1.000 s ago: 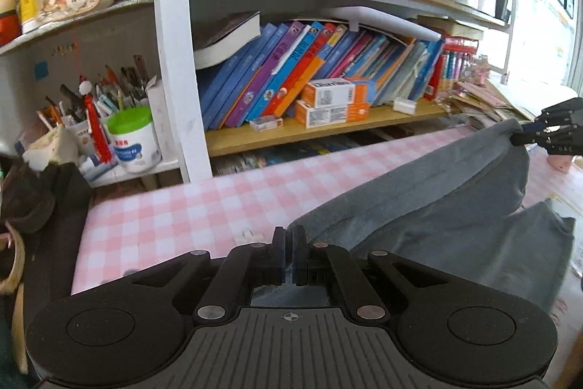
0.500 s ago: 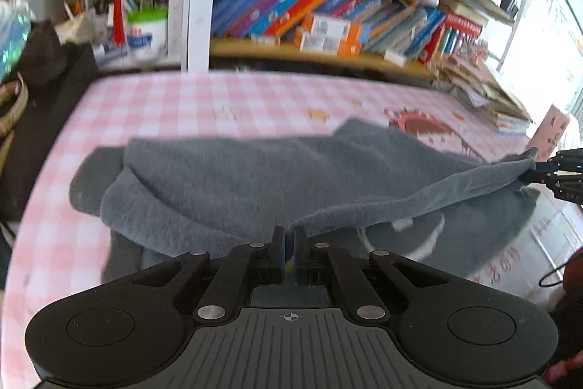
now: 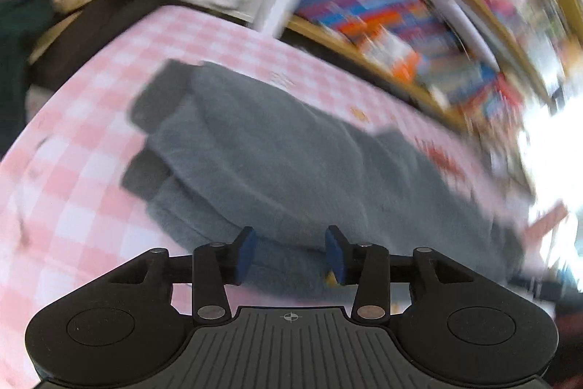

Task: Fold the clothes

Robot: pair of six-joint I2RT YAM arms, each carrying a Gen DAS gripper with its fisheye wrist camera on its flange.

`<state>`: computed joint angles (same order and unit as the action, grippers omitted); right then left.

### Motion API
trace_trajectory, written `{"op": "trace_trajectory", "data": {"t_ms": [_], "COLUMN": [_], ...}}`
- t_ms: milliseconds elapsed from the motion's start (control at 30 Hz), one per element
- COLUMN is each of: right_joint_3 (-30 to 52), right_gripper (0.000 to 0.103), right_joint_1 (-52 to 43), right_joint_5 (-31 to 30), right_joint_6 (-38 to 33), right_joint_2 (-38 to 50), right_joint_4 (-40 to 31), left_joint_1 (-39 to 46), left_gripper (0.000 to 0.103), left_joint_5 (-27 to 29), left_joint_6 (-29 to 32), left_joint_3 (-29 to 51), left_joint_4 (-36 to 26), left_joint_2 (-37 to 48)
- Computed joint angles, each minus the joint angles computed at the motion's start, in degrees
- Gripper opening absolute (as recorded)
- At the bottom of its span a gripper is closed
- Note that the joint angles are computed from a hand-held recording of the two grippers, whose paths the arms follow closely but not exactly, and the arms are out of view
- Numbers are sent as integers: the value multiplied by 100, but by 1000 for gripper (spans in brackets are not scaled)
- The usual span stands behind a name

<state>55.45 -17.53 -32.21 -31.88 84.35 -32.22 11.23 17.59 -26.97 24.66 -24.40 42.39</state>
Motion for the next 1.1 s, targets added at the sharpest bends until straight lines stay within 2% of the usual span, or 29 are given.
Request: {"op": "trace_trajectory", "data": {"t_ms": [133,267,333,367,400,433,467,500,600,767,867,967,1033,1100], "right_joint_3": [501,691,738,808,928,1069,1198,1326,1604,1235,1152,1288,1074,835], "right_gripper": [65,66,61,51,36,28,15,11,9,9,10,10,10,10], "right_joint_1": [-366,-485,-501,-467,-426,-369,-322,-278,-195,-512,-556,-437,-403,-443], "right_joint_5": [-793,-924,-817,-639,-464,-283,-201,-138,-272,-1074,-506,431,749,698], "right_joint_6": [1591,3554,4574,4974,5227,5446,5518,5567,5124,4907,4304,4003,4133,4305], "right_joint_2": [432,763,963,1075,1197,1328,1425,1516,1291,-92,-85,700,976,908], "right_joint_4": [-337,130,422,447,385,272,172,73,-51,1153,868,32,48,348], "left_joint_1": [787,913,858,811,759,709,668,689,728,759,664,621,604,527], "left_gripper": [44,46,46,46,46,46,46,46,46,46,46,45,44,43], "left_joint_5": [455,333,242,191,139,89,62,87,90,73,1,-17,-53,-151], "left_joint_6": [-1132,-1814,-1942,-2011,-2080,-2149,-2201,-2190,-2126,-2178,-2267,-2405,-2466,-2545], "left_joint_3": [-212,-379,-350,-334,-317,-298,-292,-294,-222,-252,-300,-350,-325,-299], "left_joint_4": [504,994,1147,1206,1258,1309,1359,1369,1355,1363,1444,1558,1542,1513], "left_joint_2": [204,395,611,695,773,852,892,901,1020,951,946,1000,1024,1026]}}
